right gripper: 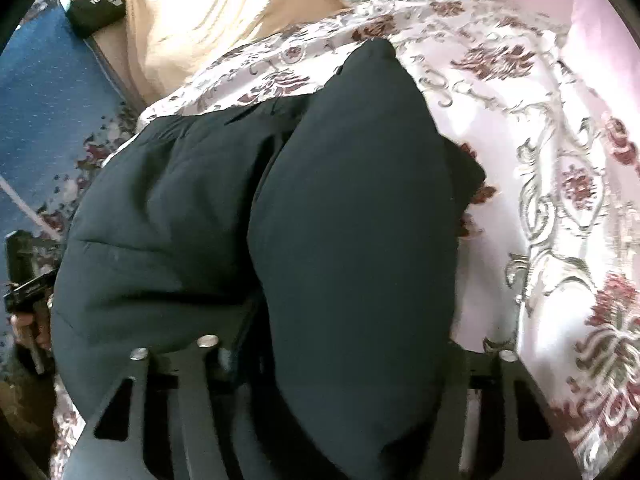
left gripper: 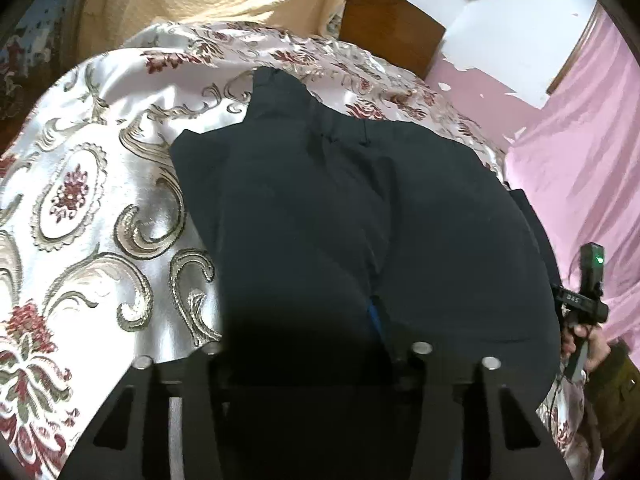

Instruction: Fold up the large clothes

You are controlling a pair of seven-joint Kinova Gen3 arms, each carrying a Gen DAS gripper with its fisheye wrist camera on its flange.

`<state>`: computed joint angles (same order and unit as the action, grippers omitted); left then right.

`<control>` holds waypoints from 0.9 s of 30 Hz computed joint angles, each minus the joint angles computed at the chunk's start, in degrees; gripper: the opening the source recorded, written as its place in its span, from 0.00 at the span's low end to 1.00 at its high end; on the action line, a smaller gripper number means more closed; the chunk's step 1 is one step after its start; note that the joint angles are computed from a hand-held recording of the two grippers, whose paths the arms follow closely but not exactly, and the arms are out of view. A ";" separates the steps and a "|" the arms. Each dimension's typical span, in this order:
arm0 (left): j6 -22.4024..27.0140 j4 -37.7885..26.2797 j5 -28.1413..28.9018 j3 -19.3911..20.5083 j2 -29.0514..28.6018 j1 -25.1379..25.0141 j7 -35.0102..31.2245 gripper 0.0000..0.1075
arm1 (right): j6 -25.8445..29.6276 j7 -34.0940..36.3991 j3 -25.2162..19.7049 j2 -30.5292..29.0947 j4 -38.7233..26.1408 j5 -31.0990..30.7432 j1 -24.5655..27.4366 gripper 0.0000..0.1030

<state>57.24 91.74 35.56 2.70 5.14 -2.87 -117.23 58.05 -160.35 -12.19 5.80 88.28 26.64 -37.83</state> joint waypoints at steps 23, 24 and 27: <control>10.03 -10.30 -20.69 0.82 -14.41 8.88 19.47 0.14 | 19.04 -10.03 -11.33 -8.06 -8.93 11.26 -7.38 0.17; 10.64 -10.11 -20.66 0.58 -15.19 8.97 19.52 0.14 | 20.25 -10.45 -12.10 -8.22 -9.41 11.67 -7.87 0.17; 12.60 -9.48 -20.46 -0.07 -17.24 9.13 19.85 0.14 | 23.44 -11.54 -13.97 -8.36 -10.66 12.32 -9.30 0.17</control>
<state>69.84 82.26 15.10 2.63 -12.10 6.25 -97.39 81.50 -171.89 -26.17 -2.56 77.62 38.96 -47.13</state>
